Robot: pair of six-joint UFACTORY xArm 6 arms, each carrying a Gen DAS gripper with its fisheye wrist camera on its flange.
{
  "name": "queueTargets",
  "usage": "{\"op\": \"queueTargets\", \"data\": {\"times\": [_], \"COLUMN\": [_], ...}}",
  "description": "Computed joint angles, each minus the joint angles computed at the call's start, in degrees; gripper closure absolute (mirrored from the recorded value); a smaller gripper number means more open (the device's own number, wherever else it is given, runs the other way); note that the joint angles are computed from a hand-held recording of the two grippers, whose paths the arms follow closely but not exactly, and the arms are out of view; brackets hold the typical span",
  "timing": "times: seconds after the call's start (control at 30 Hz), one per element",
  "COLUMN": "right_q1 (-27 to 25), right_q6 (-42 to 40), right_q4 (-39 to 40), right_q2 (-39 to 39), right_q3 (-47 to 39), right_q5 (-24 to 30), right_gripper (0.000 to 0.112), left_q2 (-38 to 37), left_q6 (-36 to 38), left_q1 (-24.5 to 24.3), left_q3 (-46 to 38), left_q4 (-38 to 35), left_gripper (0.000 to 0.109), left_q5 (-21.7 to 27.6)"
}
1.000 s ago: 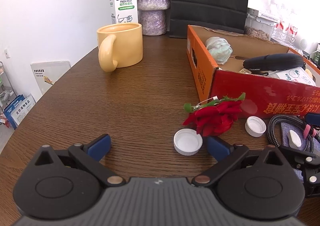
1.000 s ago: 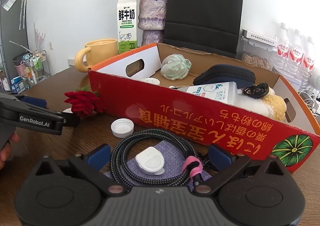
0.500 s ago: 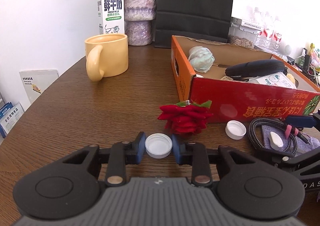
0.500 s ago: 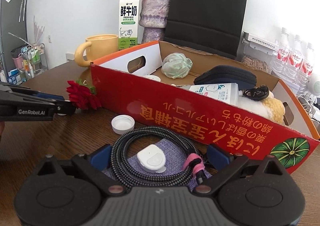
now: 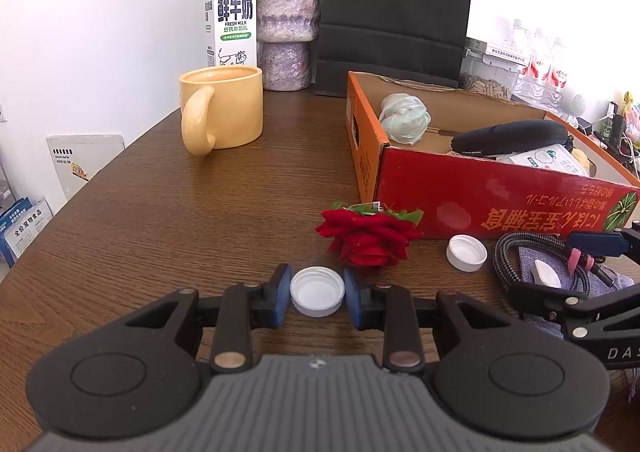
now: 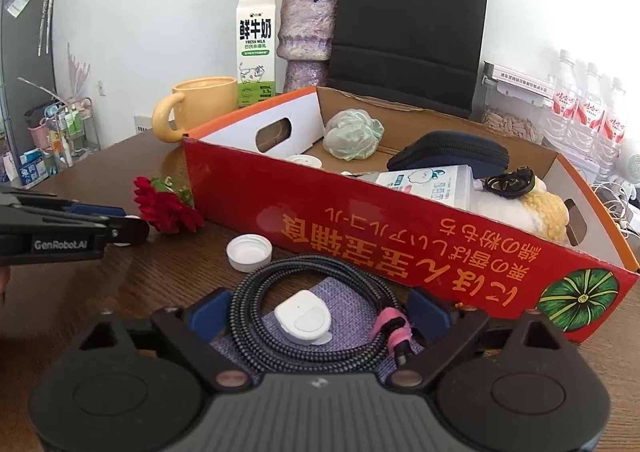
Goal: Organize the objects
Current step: 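Grasp the black braided cable with pink tie with the right gripper, then carry the cap into the box with left gripper while right carries the braided cable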
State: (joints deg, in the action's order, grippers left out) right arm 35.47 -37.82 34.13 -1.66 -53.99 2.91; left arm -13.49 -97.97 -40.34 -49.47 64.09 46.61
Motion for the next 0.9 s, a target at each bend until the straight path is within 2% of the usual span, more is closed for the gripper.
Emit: {"op": "queueTargets", "data": {"times": [0.07, 0.13, 0.27, 0.47, 0.63, 0.73, 0.9], "right_q1": [0.3, 0.5, 1.5, 2.1, 3.1, 3.1, 2.2], "right_q6": [-1.4, 0.1, -3.6, -9.7, -19.1, -23.8, -27.2], "right_q4": [1.5, -0.5, 3.2, 10.5, 20.6, 25.7, 29.6], "right_q2": [-0.5, -1.0, -2.9, -6.1, -8.7, -9.8, -10.4], "right_q3": [0.3, 1.2, 2.9, 4.7, 4.8, 4.1, 2.6], "right_q5": [0.0, -1.0, -2.9, -4.5, -5.7, -5.9, -5.8], "right_gripper": [0.023, 0.023, 0.024, 0.024, 0.024, 0.024, 0.024], "left_q2": [-0.1, -0.1, -1.0, -2.6, -2.4, -1.0, 2.6], "left_q6": [-0.2, -0.2, -0.8, -1.3, 0.6, 2.6, 5.1], "left_q1": [-0.6, -1.5, -3.4, -7.5, -9.7, -10.1, -9.9], "left_q3": [-0.1, -0.3, -0.2, -1.0, -4.1, -7.2, -12.4], "left_q4": [-0.2, -0.7, -1.0, -0.3, 0.8, 1.7, 3.1], "left_gripper": [0.079, 0.079, 0.079, 0.079, 0.079, 0.079, 0.079], "left_q5": [0.7, 1.8, 3.7, 8.7, 11.5, 12.1, 10.8]}}
